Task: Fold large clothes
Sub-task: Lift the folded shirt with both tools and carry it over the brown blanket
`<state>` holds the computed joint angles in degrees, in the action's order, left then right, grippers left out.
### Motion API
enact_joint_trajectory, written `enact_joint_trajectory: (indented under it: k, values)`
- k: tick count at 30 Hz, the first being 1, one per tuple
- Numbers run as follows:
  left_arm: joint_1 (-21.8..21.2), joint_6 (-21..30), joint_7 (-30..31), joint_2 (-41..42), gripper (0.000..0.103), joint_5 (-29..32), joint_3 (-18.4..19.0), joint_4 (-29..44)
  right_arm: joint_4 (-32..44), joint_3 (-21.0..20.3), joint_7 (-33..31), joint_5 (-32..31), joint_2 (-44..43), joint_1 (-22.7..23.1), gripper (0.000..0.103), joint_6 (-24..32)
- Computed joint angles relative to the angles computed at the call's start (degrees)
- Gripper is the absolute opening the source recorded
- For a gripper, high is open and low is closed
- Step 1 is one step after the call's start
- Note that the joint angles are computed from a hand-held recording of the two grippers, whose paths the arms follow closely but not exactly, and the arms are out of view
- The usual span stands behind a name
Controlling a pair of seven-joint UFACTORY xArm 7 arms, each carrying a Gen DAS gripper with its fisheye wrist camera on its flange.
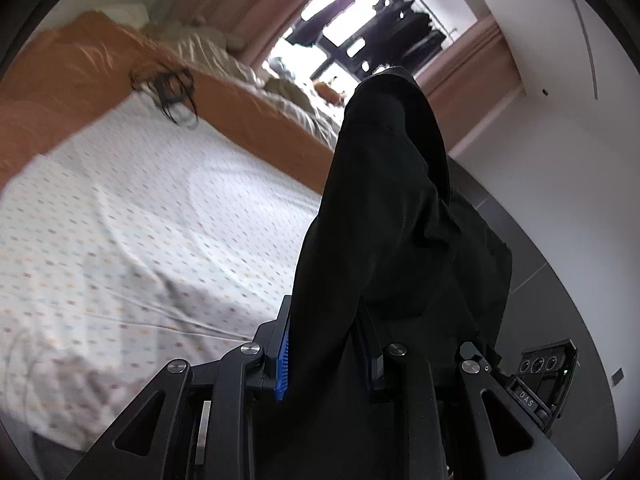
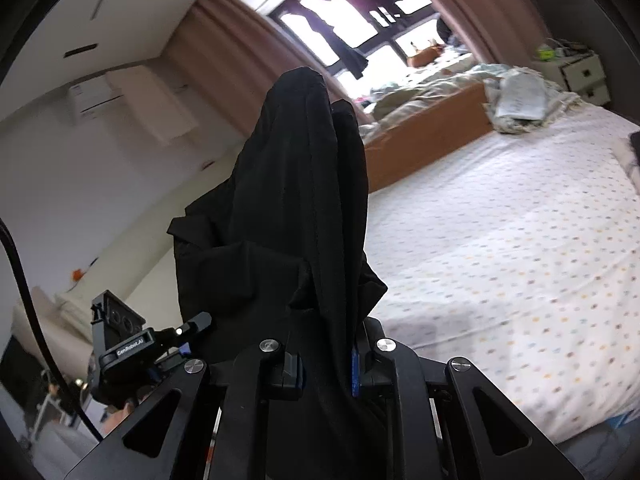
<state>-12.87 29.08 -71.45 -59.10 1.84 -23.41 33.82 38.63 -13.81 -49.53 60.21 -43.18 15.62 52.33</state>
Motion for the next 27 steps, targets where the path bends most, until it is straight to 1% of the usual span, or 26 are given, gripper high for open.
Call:
enact_joint_trajectory:
  k: [6, 9, 11, 16, 19, 23, 25, 27]
  values:
    - [-1.97, 12.54, 1.46, -13.00, 0.027, -0.18, 2.07, -0.26, -3.47, 4.41, 2.52, 1.72, -6.19, 2.81, 0.017, -1.21]
    - [-1.62, 18.37, 3.59, -17.92, 0.027, -0.32, 3.12, 0.51, -4.68, 6.63, 4.89, 2.08, -8.32, 4.92, 0.017, -2.73]
    - [-1.19, 22.37, 4.68, -21.42, 0.027, -0.76, 3.44, 1.05, -6.02, 8.88, 6.95, 2.48, -10.48, 6.46, 0.017, -4.55]
    - [1.08, 30.67, 7.44, -28.22, 0.027, -2.02, 4.47, 2.96, -8.49, 12.95, 10.59, 3.45, -13.90, 11.60, 0.017, -9.68]
    - [2.56, 35.13, 9.45, -31.91, 0.027, -2.79, 5.78, 4.05, -10.73, 16.01, 14.74, 2.61, -18.43, 14.05, 0.017, -11.41]
    - [4.69, 41.69, 12.69, -37.89, 0.027, -3.18, 8.52, 5.86, -11.06, 19.13, 18.19, 2.05, -19.72, 18.14, 0.017, -14.44]
    - [5.99, 44.08, 14.08, -40.51, 0.027, -3.35, 9.78, 6.10, -10.68, 20.38, 19.75, 1.18, -19.84, 20.28, 0.017, -15.27]
    - [7.47, 46.76, 15.52, -43.01, 0.027, -2.97, 11.65, 6.55, -10.29, 20.51, 20.30, 0.15, -19.36, 22.46, 0.017, -15.91]
